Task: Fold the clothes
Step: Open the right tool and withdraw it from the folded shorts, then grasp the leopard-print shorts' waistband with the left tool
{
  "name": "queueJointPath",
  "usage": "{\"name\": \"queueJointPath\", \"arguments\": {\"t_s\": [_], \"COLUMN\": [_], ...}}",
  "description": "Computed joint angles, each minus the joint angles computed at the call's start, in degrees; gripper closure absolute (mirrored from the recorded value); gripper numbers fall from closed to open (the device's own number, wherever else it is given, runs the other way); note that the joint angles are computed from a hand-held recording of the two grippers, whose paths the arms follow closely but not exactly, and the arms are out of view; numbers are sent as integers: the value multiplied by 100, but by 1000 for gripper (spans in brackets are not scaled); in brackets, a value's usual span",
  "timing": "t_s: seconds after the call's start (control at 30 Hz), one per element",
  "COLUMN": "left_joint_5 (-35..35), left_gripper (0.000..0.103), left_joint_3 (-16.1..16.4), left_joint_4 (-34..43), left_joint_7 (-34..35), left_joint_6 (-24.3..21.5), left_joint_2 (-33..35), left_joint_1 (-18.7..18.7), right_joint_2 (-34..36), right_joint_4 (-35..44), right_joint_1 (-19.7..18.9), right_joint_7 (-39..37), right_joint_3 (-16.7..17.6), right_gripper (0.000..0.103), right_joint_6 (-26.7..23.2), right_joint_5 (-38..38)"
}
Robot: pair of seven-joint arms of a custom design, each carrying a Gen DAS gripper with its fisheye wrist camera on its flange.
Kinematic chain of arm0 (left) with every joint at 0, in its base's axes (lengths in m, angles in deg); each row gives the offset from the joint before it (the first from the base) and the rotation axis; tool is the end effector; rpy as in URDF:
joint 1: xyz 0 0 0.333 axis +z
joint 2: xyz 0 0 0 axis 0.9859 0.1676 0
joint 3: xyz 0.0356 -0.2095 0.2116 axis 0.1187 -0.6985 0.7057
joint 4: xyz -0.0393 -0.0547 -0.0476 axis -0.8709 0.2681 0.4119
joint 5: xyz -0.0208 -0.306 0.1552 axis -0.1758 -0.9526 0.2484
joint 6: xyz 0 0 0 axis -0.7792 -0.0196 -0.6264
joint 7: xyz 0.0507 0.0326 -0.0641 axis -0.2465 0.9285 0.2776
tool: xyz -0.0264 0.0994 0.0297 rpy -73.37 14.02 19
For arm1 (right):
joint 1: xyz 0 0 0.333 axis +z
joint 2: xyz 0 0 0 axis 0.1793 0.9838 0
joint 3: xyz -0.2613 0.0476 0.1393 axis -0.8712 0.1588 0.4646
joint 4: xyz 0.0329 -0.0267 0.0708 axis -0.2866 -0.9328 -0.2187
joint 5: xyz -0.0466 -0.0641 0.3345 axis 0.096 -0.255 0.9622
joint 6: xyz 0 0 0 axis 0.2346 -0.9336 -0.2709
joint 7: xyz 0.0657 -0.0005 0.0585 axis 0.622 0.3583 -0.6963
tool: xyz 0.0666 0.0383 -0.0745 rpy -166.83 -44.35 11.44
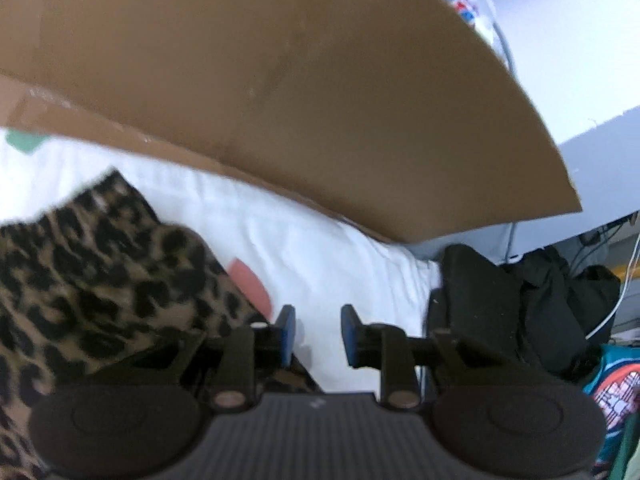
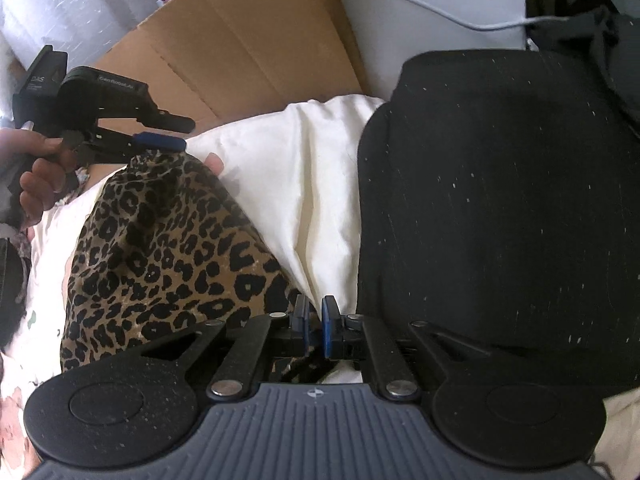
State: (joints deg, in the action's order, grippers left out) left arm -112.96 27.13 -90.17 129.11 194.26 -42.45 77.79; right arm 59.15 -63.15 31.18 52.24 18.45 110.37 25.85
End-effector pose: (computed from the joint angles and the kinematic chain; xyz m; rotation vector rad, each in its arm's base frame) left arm 0.5261 -0.0757 0.4255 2.4062 -1.5735 1.0023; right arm 0.4525 0.1779 0.4069 -2.0638 1.3290 -0.0011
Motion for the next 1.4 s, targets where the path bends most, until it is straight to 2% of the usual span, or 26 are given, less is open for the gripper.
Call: {"name": "queueJointPath", "arguments": {"t_s": [0.37, 0.57, 0.73, 0.83, 0.87, 0.9, 0.93, 1.03, 1.1, 1.17, 1.2, 1.3, 1.4], "left_joint_5": [830, 1302, 1625, 2044, 2219, 2429, 2577, 2563, 2528, 2439, 2306, 1788, 1407], "left_gripper": [79, 79, 78, 79, 81, 89, 92, 101, 103, 103, 103, 103, 103], "left_joint_3": [-59, -50, -47, -26, -12, 12, 25, 5, -5, -30, -46, -71, -73], "left_joint_4": [-269, -246, -186, -69, -21, 20, 53, 84, 97, 83, 48, -34, -40], "left_joint_7": [-957, -1304, -1699, -1983, -2098, -2249, -2360, -2329, -2258, -2099, -1985, -1659, -1404], "left_joint_6": [-12, -192, -201, -327, -395, -473, -528, -603, -649, -604, -561, -442, -388], "left_joint_2": [143, 187, 285, 346, 367, 381, 401, 410, 396, 361, 321, 214, 147], "left_joint_1": [-167, -186, -214, -253, -267, -282, -289, -240, -212, -193, -174, -113, -91], "right_joint_2": [35, -49, -127, -101, -75, -49, -20, 129, 198, 173, 134, 18, -97], "right_joint_4": [-89, -121, -187, -186, -173, -160, -145, -78, -65, -77, -100, -186, -237], "right_joint_1": [19, -28, 2, 52, 63, 72, 80, 72, 58, 36, 27, 33, 55], "right_joint_7": [-149, -412, -771, -801, -760, -719, -671, -335, -129, -245, -293, -366, -389], "right_joint_3": [29, -34, -30, 0, 10, 21, 33, 82, 112, 111, 109, 91, 42], "right_gripper": [95, 92, 78, 75, 75, 75, 75, 75, 75, 75, 77, 96, 100], "right_joint_6": [73, -79, -106, 4, 48, 91, 132, 208, 248, 205, 180, 200, 128], "right_joint_5": [197, 458, 614, 561, 541, 519, 489, 121, -89, 84, 122, 118, 102]}}
